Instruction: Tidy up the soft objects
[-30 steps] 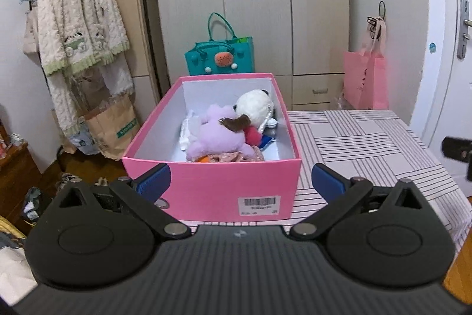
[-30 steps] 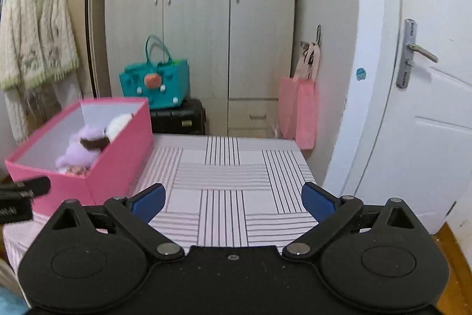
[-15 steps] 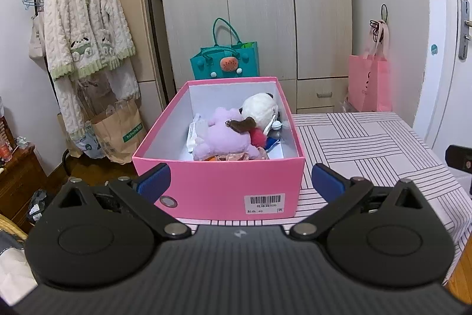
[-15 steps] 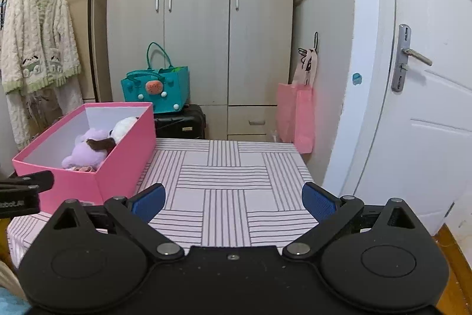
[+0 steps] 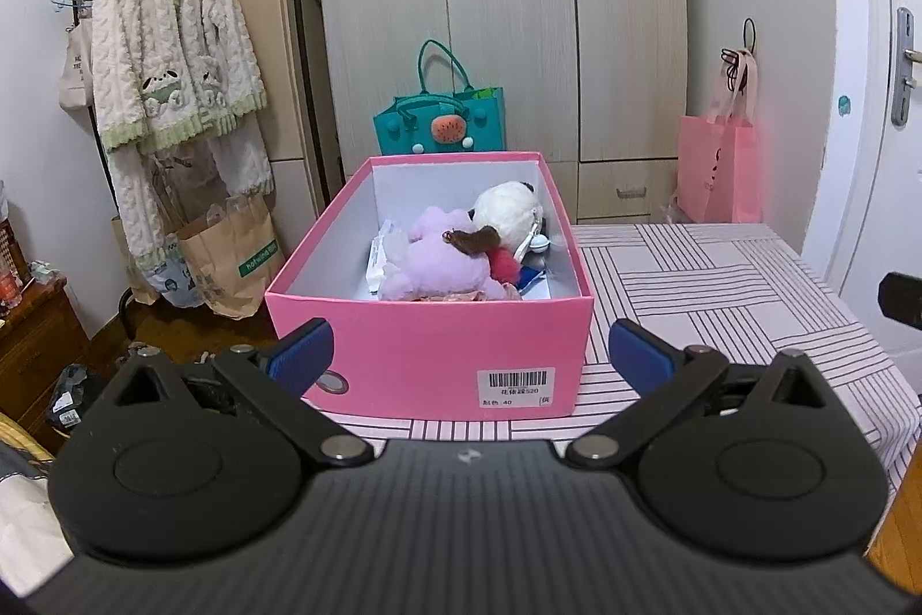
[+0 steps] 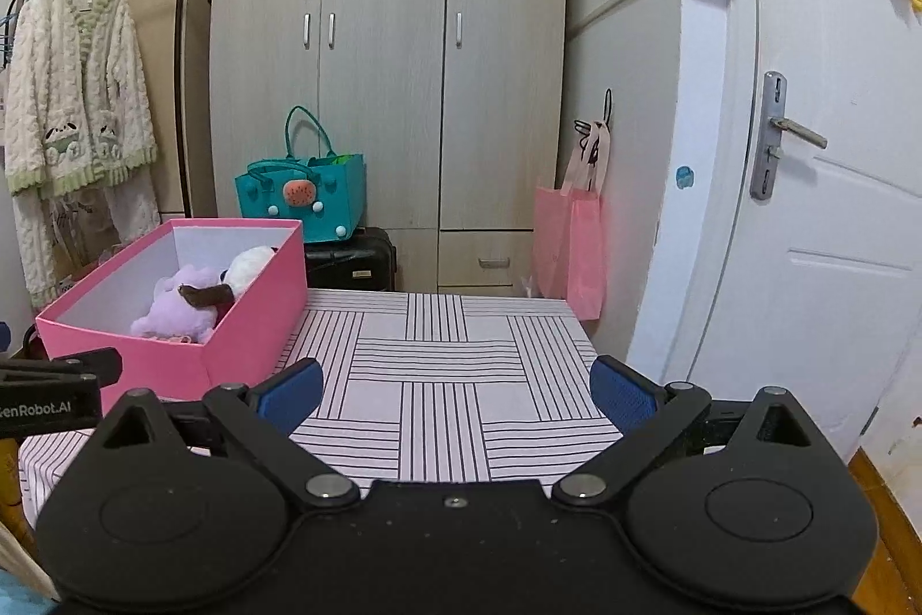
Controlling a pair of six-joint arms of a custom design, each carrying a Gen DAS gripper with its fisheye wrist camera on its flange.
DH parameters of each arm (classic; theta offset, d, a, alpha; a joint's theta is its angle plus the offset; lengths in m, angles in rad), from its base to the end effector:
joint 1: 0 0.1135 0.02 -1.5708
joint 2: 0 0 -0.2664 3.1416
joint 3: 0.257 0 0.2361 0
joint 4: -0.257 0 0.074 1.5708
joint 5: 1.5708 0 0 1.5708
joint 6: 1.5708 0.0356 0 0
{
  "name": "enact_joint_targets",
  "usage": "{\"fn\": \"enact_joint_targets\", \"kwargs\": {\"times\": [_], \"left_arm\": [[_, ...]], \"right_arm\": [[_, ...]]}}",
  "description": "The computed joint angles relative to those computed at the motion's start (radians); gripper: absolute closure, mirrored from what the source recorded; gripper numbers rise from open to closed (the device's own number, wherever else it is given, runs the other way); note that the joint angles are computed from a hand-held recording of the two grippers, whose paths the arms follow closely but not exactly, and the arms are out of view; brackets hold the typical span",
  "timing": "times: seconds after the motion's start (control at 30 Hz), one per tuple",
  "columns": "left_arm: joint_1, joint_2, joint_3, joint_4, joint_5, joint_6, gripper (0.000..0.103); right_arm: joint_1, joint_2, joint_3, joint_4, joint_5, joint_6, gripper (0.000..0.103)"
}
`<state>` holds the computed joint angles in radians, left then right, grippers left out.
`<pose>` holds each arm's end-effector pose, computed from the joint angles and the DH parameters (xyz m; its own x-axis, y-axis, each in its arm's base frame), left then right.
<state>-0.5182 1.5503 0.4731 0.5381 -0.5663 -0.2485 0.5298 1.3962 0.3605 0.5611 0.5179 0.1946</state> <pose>0.2396 -0.1146 0.1538 -0.4367 0.0101 -0.8996 -0.0922 0.9942 0.0559 0.2118 0.1036 0.1621 -0.3983 -0.0386 -0.9164 0.0183 0.9986 -0.0500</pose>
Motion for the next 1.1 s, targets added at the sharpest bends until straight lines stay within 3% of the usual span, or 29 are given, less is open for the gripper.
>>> {"fn": "enact_joint_targets", "kwargs": {"times": [0.4, 0.77, 1.1], "left_arm": [[-0.032, -0.003, -0.056, 0.091, -0.06, 0.001, 0.0], [-0.043, 0.008, -0.062, 0.1, -0.075, 0.012, 0.0], [-0.001, -0.007, -0.078, 0.1, -0.024, 0.006, 0.0]], "right_arm": [[0.059, 0.004, -0.054, 0.124, 0.119, -0.037, 0.002], [0.048, 0.005, -0.041, 0.082, 0.091, -0.019, 0.002], [0.047, 0.012, -0.032, 0.07, 0.096, -0.018, 0.002]]}}
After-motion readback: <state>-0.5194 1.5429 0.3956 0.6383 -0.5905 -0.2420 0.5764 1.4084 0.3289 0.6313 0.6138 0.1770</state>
